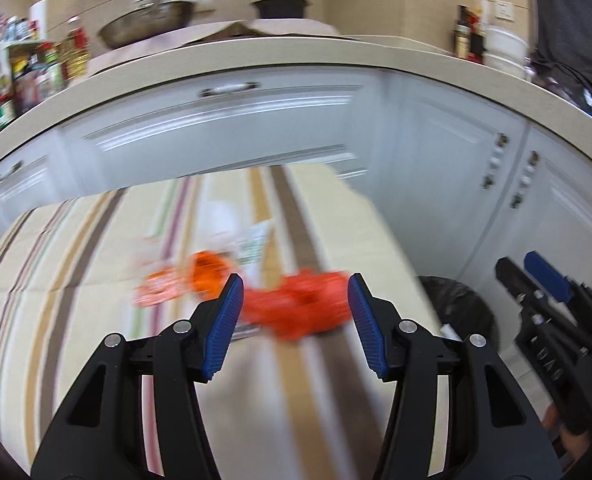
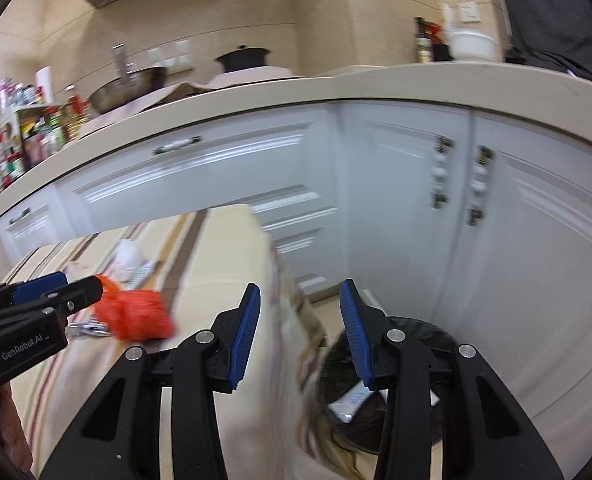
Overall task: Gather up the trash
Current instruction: 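Grasp the red plastic bag with the right tool while the left tool grasps the silver foil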
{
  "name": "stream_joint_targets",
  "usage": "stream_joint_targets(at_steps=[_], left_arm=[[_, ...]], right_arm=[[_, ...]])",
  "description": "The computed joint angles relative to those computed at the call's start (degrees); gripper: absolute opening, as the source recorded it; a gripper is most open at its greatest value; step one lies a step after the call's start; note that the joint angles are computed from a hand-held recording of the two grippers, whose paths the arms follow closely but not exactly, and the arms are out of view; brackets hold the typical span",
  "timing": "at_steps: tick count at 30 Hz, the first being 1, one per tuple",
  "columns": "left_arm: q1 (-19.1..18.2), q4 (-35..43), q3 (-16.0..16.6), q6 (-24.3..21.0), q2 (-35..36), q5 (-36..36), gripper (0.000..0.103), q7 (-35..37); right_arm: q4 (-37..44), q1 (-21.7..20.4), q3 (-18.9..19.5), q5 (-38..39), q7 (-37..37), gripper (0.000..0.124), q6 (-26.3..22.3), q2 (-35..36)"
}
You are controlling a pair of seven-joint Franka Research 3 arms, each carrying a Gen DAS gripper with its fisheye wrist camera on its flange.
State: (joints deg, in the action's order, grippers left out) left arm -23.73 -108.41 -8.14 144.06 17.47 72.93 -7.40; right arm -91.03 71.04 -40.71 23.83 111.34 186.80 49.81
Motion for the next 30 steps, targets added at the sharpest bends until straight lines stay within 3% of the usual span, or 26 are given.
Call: stream_joint_targets(at_steps=[13,25,30], left_arm=[[7.17,-16.02,-1.32,-0.28,-11.44,1.43,0.053,-7.75],[11.47,-19.27,-1.64,3.23,-12.71,3.27,0.053,-10.74],[11.83,-18.08,-1.37,5.48,-11.0,3.6,0.053,-9.78]], right_arm=[[15.97,-4.86,6.95,-10.46,1.36,0.042,-7.07,4.74],[29.75,-9.83,10.0,-18.98,8.64,0.047,-20.88,10.22],[33.5,-13.81,15.57,-21.24,7.89,0.047,-24.78,10.68]])
